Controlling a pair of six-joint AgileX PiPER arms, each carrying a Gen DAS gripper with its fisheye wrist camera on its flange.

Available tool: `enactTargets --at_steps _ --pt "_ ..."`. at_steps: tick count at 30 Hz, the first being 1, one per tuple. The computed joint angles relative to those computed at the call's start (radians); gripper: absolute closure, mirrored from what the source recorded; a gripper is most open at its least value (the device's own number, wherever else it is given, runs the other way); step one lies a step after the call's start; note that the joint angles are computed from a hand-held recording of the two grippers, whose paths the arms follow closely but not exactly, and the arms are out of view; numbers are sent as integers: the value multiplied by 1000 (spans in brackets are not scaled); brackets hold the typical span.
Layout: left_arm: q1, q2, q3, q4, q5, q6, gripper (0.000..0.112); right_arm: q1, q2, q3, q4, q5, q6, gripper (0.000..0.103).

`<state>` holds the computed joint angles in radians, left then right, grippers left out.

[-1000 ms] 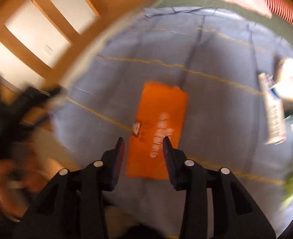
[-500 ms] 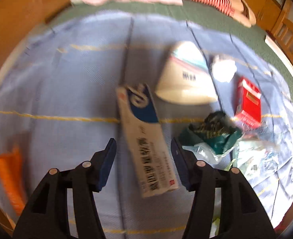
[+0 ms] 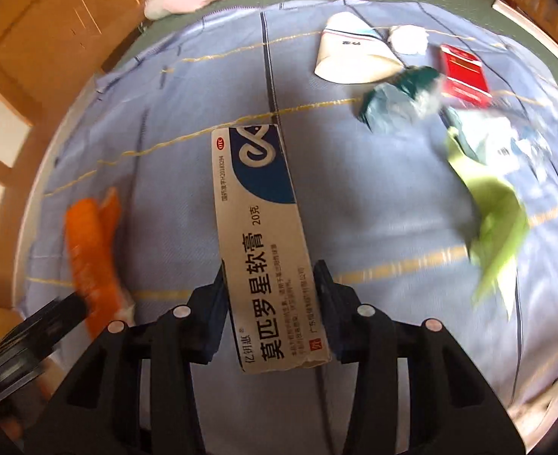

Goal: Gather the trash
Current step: 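Grasp the orange bread bag with the left gripper while the right gripper grasps the ointment box, then carry the orange bag and ointment box to the white bin and release both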

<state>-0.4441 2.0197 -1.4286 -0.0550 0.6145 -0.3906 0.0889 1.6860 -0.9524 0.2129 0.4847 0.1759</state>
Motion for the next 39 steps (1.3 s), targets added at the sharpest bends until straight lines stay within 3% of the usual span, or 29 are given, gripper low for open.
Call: enactTargets --at_steps 3,5,7,10,13,21,29,39 --pt "-61 48 -46 171 18 -118 14 72 -89 61 -164 -15 178 59" --pt "-86 76 -63 271 31 -187 31 104 -154 92 -302 -21 326 59" --pt "-82 99 -73 254 39 -162 45 140 -191 110 -400 -11 417 59" --pt "-70 82 -42 225 6 -150 49 180 -226 135 -535 -7 550 59" --pt "-69 30 15 233 -51 -174 50 187 -224 145 -548 -24 564 59" --pt "-124 -213 216 533 -196 -447 50 214 -261 179 -649 -43 676 59" --pt "-182 -323 295 805 -204 -666 50 239 -287 198 -741 -64 780 59" --pt "-200 -357 329 876 -214 -723 50 260 -290 198 -806 -50 850 59"
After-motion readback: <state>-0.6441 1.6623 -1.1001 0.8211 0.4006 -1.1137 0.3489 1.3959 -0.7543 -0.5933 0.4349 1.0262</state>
